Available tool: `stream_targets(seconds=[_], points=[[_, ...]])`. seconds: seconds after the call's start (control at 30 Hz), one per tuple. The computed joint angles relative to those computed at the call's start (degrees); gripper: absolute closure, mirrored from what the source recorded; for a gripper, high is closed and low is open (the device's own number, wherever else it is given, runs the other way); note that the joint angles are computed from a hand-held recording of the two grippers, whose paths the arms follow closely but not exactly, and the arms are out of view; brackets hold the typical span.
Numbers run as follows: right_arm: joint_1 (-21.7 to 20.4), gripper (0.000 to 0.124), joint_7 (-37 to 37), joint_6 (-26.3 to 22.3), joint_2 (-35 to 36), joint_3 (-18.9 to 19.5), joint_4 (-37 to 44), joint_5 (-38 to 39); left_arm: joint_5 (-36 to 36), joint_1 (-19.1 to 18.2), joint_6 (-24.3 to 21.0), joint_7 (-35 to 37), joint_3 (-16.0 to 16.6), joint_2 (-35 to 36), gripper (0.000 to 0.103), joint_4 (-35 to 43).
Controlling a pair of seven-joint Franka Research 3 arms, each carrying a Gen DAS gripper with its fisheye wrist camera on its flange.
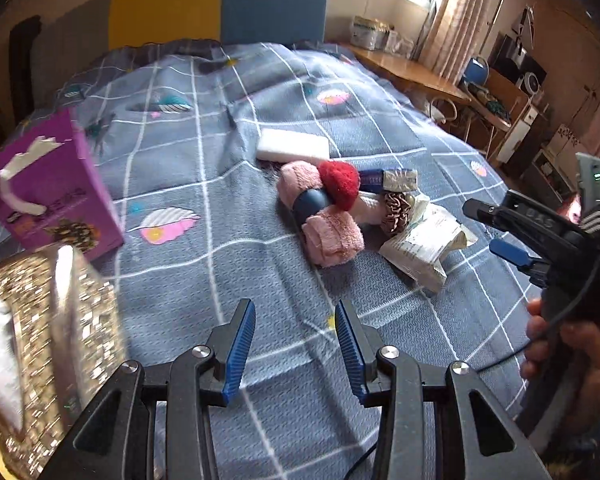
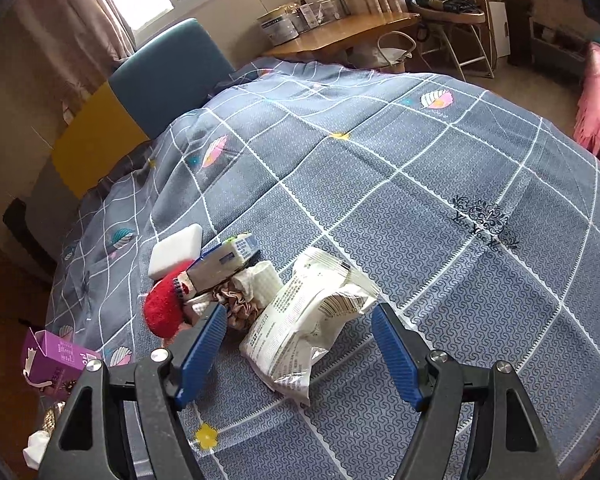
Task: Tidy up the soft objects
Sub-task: 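Return both tools to the pile and grasp the pink towel with the left tool, then lift the pink towel with the left tool while the right tool grasps the white sponge block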
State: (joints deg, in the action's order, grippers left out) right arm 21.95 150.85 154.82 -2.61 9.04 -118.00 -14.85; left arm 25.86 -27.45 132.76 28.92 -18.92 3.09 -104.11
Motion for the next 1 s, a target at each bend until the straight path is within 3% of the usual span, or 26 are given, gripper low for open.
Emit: stream_targets(seconds=[0.07, 0.13, 0.17, 0.67, 0.7, 0.73, 0.83, 1.0], points=[[0.17, 0.048, -1.10, 0.28, 0.16, -0.01, 0.11, 0.78, -0.99, 0.09, -0.56, 1.16, 0.21, 3.16, 0.057, 2.82], [0.32, 0.048, -2.05, 0.98, 0.16, -0.05, -0.02, 1.59, -1.06, -0.03, -0.94, 1.69, 0.71, 5.94, 0.039, 5.48], [0.38, 0.047, -2.51, 1.38, 0.12, -0.08, -0.18, 2.12, -1.02, -0.09, -0.45, 1.65, 1.03, 6.98, 0.037, 6.40], [0.82, 0.046, -8.48, 3.98, 0.62, -0.28, -0.80, 10.60, -0.21, -3.85, -7.15, 9.16, 5.96, 25.47, 0.032, 28.10], [0.81, 0.046, -8.38, 3.94, 0.68, -0.29, -0.74, 10.46, -0.88, -3.49, -6.10, 9.40, 5.91, 25.60, 0.036, 27.83], [0.80, 0.046, -8.16, 3.88, 0.74, -0.28, -0.67, 10.08, -2.04, -2.85, -4.65, 10.10, 5.55, 25.52, 0.056, 27.09], [0.73, 0.046, -7.39, 4.21, 0.68, -0.33, -0.81, 9.00, -2.22, -2.60, -0.96, 9.55, 5.75, 23.00, 0.068, 23.05], [0.38, 0.046, -5.59, 4.90, 0.27, -0.38, -1.40, 7.65, -0.48, -2.46, 2.07, 4.30, 5.51, 14.47, 0.070, 12.98]])
